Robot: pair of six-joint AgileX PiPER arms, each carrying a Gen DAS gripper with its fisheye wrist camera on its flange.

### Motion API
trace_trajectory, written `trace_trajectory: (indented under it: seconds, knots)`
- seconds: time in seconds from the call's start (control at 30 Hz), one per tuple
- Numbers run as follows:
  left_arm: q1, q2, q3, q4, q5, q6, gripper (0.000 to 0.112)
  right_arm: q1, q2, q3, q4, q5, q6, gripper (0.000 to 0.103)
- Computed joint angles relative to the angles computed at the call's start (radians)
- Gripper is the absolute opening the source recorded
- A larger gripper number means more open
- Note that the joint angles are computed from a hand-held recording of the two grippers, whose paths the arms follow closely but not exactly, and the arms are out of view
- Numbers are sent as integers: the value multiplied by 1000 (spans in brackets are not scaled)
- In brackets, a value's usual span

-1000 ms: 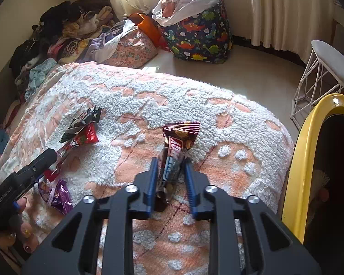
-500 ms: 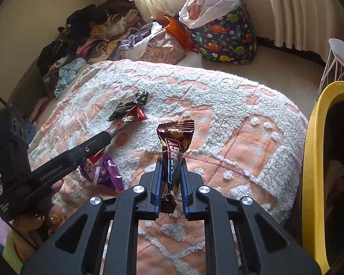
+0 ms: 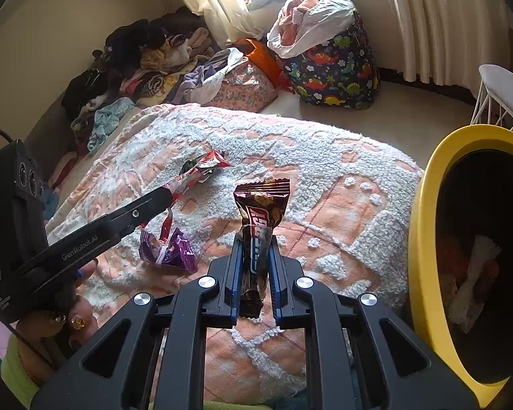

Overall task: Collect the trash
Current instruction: 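Grasp the red snack packet with the left gripper while the right grasps the brown candy bar, then carry the red packet and brown candy bar over the yellow bin with both grippers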

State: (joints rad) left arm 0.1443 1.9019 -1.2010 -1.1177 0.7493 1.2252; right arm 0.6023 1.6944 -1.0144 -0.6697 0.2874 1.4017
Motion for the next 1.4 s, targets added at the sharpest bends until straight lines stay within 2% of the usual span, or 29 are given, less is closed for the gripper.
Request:
trace_trajectory:
  seconds: [0.57, 1.0, 1.4]
  knots:
    - [-92, -122, 108, -34, 6, 49, 9, -67, -230, 210, -223, 10, 258, 14]
    - [-152, -196, 151, -48, 4, 57, 9, -176, -401, 338, -209, 11, 249, 14]
    - [-268, -246, 204, -50, -35, 71, 9, -267, -519, 418, -217, 63, 248, 14]
